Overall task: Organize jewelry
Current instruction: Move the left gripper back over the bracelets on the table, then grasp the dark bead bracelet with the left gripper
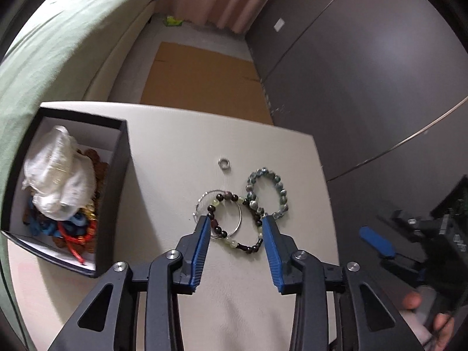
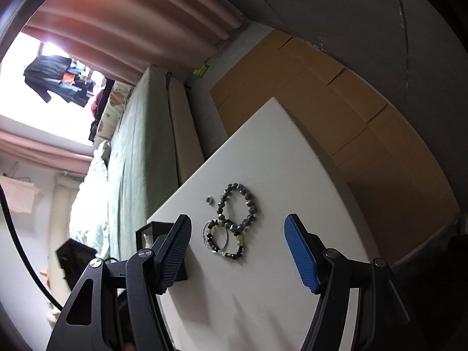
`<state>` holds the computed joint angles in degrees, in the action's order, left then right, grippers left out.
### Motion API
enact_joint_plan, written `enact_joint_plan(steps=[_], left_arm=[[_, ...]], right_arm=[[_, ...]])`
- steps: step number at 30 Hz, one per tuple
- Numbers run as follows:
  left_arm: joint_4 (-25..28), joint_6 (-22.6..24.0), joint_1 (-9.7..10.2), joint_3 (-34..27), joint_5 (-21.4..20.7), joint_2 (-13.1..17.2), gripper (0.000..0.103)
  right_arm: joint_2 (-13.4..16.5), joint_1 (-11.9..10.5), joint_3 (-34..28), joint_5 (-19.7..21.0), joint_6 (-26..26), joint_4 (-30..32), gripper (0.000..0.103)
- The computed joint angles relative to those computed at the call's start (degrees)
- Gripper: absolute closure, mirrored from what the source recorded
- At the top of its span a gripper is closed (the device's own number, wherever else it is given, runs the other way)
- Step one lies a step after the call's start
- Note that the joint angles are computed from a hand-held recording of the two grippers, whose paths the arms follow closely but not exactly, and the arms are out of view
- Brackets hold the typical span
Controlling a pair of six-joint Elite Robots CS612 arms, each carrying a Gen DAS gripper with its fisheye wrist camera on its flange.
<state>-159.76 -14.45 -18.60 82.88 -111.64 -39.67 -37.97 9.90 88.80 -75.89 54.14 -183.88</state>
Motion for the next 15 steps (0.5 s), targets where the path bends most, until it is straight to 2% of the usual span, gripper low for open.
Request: enact_joint_plan(steps=[6,8,15], left_arm=[[3.08,0.78,-1.39,-0.91,4.36,0.52,0.072],[4.53,0.41,-1.72,-1.38,6.04,0.77,0.075],[6.97,-0.20,-2.46,-2.45,10.26,1.53,0.077]], right_arm=[[-0.13,-0.78,1.38,0.45,2.51,-3.20,0.036],[-0.29,-0.88,1.60,0.01,3.04,-3.15,0.036],[-0.16,-0.93,1.35,0.43,3.26,-3.08,0.036]])
